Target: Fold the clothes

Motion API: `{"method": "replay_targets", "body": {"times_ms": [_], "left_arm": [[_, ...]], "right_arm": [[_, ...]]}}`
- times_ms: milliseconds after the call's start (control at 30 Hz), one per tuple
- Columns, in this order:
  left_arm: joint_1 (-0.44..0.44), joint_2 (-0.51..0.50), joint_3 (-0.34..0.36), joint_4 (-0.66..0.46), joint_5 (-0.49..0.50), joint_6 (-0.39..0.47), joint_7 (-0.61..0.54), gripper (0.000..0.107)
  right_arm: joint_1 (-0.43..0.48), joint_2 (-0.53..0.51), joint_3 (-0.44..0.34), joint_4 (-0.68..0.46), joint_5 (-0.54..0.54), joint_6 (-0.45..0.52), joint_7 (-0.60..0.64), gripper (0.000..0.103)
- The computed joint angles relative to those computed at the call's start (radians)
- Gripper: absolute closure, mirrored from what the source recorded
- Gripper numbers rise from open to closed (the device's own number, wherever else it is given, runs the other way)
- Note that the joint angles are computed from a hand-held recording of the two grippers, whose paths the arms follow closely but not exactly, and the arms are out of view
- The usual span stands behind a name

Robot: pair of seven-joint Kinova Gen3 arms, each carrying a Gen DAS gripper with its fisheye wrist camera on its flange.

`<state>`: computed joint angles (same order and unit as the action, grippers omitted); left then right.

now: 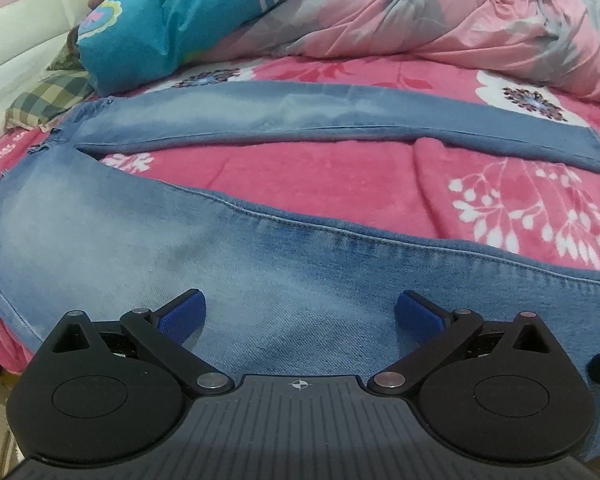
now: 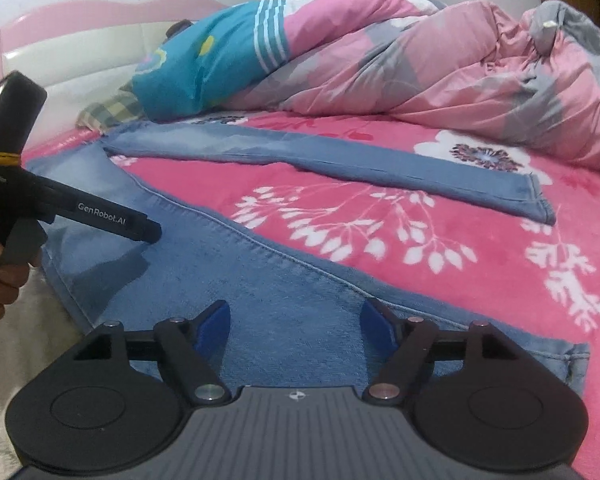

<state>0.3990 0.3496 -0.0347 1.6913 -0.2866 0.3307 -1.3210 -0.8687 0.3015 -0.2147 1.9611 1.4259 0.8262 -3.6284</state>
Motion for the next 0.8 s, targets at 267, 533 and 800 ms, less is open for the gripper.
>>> {"method": "replay_targets", "body": {"times_ms": [267,533,800], "left_arm": [[0.087,0.001,-0.068,-0.011,-0.103,0.030,0.102,0.004],[0.122,0.005,-0.079,-0.025,-0.192,0.068,0.193,0.004],[0.101,0.008,-0.047,-0.040,-0.210,0.101,0.216,0.004]], "right_arm": [[-0.036,0.021,0.010,-0.047,-0.032,0.104,0.062,0.028],[-0.029,0.056,0.032,-0.066,-0.071,0.104,0.094,0.006],[-0.034,0.061,0.039,-0.055,-0.051,0.097,0.069,0.000]]}}
